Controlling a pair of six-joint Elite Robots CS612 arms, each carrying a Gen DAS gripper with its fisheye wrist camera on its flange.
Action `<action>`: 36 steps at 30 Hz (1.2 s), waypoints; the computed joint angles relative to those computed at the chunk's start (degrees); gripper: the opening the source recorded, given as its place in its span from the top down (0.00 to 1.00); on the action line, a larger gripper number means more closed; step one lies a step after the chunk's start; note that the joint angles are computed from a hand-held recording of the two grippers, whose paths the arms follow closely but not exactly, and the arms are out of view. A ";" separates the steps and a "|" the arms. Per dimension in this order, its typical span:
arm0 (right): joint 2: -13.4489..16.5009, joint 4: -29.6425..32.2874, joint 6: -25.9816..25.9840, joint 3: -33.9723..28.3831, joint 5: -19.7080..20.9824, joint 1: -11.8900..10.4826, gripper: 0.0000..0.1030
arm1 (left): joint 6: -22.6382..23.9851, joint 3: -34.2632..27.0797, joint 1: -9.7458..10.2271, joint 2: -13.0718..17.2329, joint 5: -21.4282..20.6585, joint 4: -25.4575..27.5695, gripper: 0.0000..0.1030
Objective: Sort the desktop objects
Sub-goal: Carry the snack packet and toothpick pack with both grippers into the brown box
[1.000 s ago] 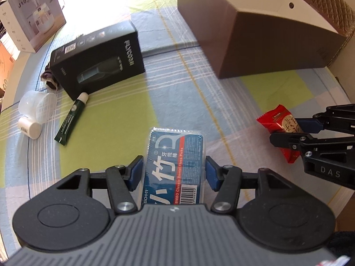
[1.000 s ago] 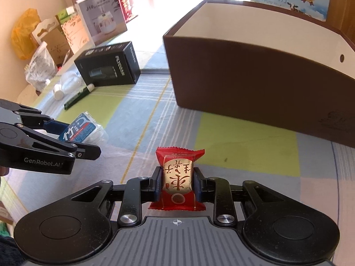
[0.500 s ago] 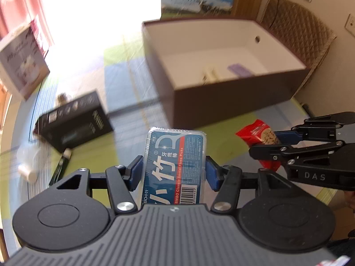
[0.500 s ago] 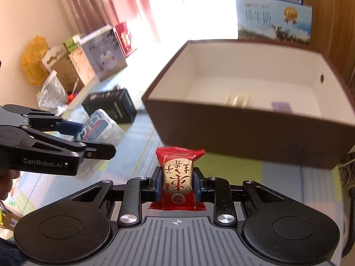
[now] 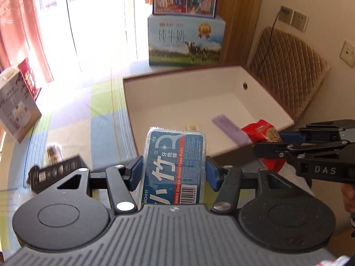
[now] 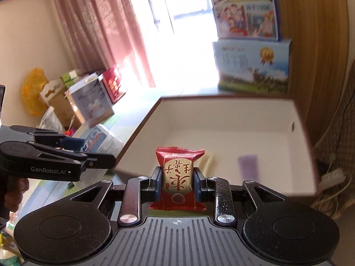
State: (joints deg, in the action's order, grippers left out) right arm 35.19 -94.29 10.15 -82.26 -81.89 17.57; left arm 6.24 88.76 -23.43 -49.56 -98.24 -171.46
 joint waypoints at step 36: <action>-7.49 12.90 -7.04 17.80 4.40 -4.72 0.75 | -1.48 -26.17 -4.56 15.41 14.76 33.29 0.48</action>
State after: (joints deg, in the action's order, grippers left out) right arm 27.70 -81.39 3.10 -64.46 -77.49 12.86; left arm 4.76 62.58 -27.99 -34.14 -83.47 -138.17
